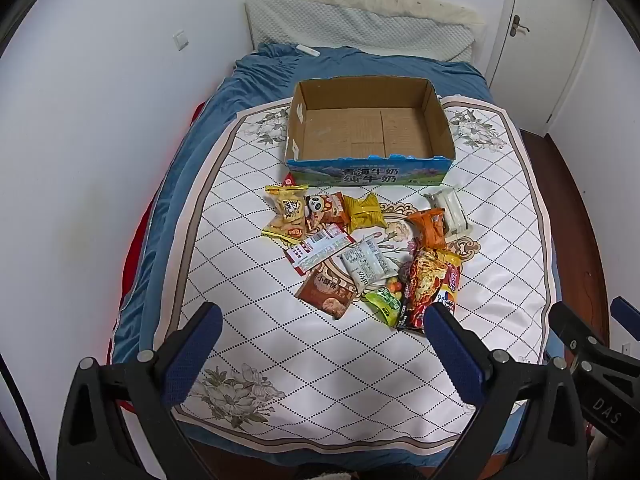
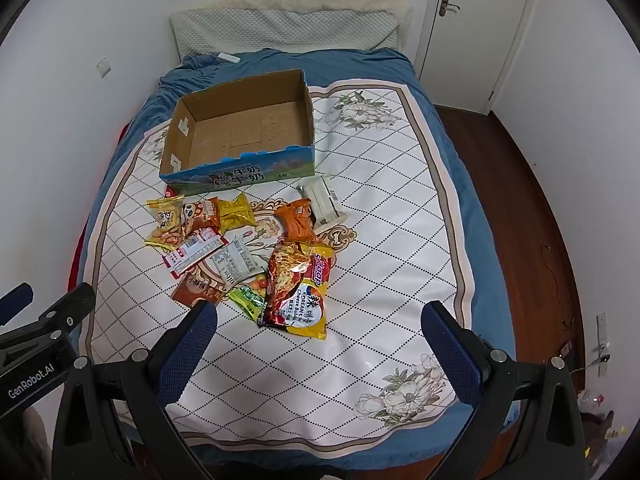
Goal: Organize snacks
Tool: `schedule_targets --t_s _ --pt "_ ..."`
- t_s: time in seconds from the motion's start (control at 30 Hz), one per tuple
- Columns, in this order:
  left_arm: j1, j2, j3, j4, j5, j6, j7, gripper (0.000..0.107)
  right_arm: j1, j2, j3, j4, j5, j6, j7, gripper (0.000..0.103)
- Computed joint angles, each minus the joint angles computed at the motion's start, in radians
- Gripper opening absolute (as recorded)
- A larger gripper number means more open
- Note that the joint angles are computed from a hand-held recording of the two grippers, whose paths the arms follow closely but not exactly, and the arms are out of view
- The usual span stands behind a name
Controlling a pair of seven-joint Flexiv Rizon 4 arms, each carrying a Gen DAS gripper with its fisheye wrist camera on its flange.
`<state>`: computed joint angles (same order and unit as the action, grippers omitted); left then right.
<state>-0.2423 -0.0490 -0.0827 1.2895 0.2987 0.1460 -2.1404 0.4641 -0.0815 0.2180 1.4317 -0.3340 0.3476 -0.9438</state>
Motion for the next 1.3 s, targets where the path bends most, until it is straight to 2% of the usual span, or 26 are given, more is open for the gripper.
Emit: schedule_targets --t_s 1.3 --pt "-0.006 -0.007 -0.003 -0.009 0.015 -0.007 -0.005 0.103 -0.009 0.002 -0.004 0.001 0.004 0.006 -0.008 0.103"
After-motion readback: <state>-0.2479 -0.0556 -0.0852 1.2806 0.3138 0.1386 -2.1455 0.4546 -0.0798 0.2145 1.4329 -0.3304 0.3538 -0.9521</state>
